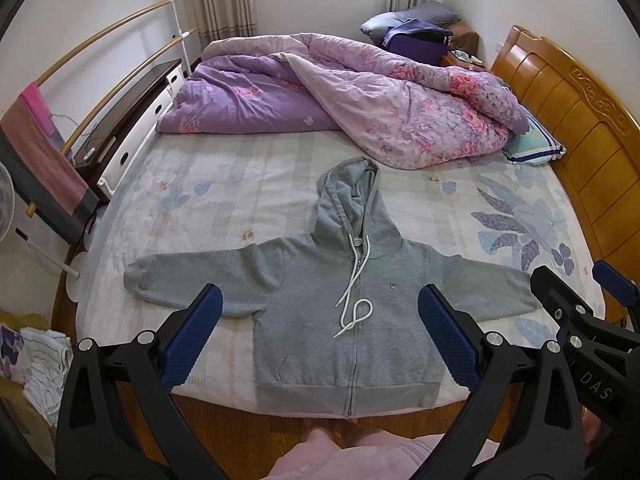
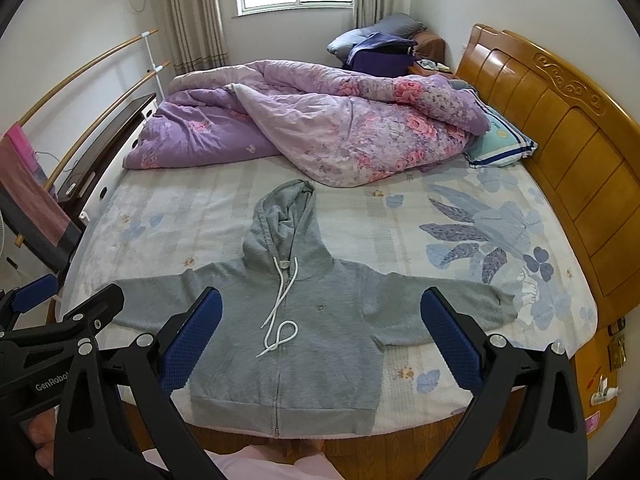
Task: Fold large clothes
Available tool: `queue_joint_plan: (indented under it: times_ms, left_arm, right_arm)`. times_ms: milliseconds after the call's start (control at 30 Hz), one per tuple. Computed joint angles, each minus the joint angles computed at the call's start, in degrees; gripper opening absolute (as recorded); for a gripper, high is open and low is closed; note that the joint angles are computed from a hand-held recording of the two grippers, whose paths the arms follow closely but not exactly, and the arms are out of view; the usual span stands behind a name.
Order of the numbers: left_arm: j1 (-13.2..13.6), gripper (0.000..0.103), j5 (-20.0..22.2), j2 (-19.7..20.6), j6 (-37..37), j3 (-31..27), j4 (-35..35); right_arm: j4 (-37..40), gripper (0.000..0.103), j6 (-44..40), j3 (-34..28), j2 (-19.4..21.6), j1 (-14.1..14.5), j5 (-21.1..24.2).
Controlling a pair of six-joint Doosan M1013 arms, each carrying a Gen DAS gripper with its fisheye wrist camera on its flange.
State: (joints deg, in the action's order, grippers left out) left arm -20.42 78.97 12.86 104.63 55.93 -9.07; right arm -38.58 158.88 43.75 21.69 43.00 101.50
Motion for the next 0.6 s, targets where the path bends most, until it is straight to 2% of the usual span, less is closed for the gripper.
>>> queue_joint_plan:
  times_ms: [400, 600]
  left_arm:
    - [0.6, 0.098, 4.0, 1.7, -7.8, -3.8, 4.9]
    - [1.6, 0.098, 6.3, 1.9, -12.6, -4.2, 7.8]
  right_arm:
    - [4.5, 0.096, -6.8, -0.1, 0.3, -1.6, -6.3]
    - [9.1, 0.095, -13.3, -0.7, 1.0, -2.7, -11.1]
